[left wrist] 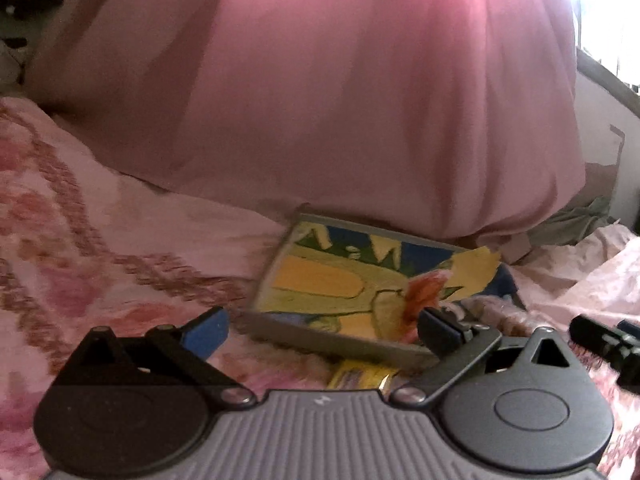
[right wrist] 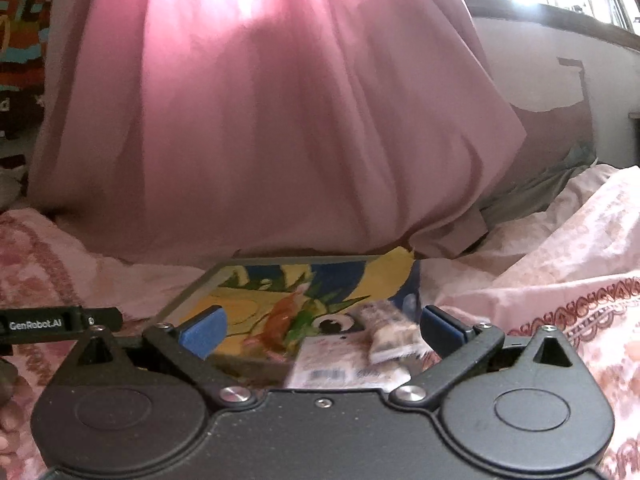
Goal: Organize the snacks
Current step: 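Open both grippers over the tray and withdraw toward the remaining snacks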
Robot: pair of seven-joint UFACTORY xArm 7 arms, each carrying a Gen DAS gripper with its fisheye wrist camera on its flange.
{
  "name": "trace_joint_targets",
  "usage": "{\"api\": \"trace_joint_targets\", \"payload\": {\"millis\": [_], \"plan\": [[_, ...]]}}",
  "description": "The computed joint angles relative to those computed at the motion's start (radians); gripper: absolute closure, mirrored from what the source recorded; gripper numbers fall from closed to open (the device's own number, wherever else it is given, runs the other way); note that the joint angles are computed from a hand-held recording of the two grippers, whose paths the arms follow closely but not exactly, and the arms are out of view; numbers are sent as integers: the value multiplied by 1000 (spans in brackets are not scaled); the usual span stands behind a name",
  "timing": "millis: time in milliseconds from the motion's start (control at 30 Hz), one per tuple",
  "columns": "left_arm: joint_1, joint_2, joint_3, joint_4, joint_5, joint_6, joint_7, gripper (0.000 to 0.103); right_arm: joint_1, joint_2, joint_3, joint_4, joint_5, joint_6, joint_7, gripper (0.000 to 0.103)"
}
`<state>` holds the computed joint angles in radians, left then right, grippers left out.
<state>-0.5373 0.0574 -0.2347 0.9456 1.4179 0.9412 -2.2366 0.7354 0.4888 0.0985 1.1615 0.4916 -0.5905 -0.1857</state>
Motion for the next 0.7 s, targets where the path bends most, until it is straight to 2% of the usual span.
{"api": "trace_joint_targets", "payload": {"millis": [167, 367, 700], "plan": [[-32, -101, -50, -100, -64, 93, -11, 0, 44, -77, 23, -107, 59, -34, -38, 1], [-55, -191, -120, -185, -164, 163, -18, 0, 90, -138, 58, -184, 160, -57, -102, 1], [-92, -279, -199, -270, -242, 151, 80, 0, 158, -224, 121, -286, 391, -31, -248, 1]]}}
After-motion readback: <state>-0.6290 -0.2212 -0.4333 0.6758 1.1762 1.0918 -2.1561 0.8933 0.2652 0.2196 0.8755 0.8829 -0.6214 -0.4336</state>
